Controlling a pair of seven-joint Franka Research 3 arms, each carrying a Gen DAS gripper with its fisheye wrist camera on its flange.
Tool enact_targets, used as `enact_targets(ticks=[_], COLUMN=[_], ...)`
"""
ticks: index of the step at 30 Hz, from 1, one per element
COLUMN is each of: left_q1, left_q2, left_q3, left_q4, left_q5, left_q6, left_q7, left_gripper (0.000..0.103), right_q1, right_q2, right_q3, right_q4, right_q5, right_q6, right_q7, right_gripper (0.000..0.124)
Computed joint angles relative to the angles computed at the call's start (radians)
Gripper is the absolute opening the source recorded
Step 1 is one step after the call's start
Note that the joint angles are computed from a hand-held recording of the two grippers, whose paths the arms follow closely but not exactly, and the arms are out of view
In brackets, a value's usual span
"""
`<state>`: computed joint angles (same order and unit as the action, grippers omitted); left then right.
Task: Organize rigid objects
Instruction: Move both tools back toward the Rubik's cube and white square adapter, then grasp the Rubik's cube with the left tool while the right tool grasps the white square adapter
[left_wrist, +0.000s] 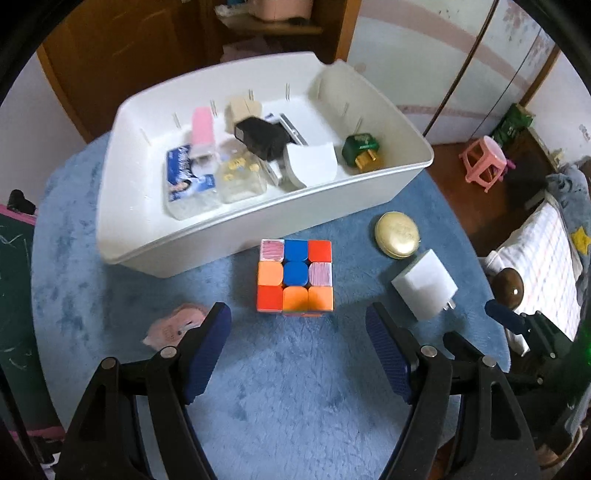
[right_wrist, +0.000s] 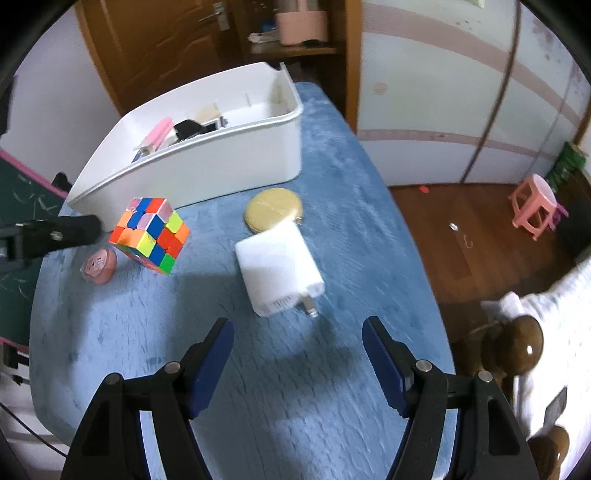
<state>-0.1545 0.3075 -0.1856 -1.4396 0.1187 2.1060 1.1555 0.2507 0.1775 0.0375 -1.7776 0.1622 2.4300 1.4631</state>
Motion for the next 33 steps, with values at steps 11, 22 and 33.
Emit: enact_targets(ticks=[11, 22, 33], left_q1=[-0.008, -0.006, 0.020], left_q2=[0.130, 0.176, 0.160], left_q3=[0.002, 0.007, -0.008], left_q4=[0.144, 0.184, 0.107], left_q5=[0.002, 0.004, -0.058], left_q6=[-0.090, -0.132, -0.068], left_q7=[0.024, 0.043, 0.055], left_gripper=[0.078, 0.078, 0.060], right_q1=[-0.003, 0.034, 0.058], right_q2=[0.148, 0.230, 0.174], right_q3=[0.001, -0.007, -0.017], right_q4=[0.168, 0.251, 0.137], right_q5=[0.034, -0.027, -0.097], right_q6=[-0.083, -0.099, 0.022], right_q7=[-0.015, -0.041, -0.038], right_gripper=[0.073, 0.073, 0.060])
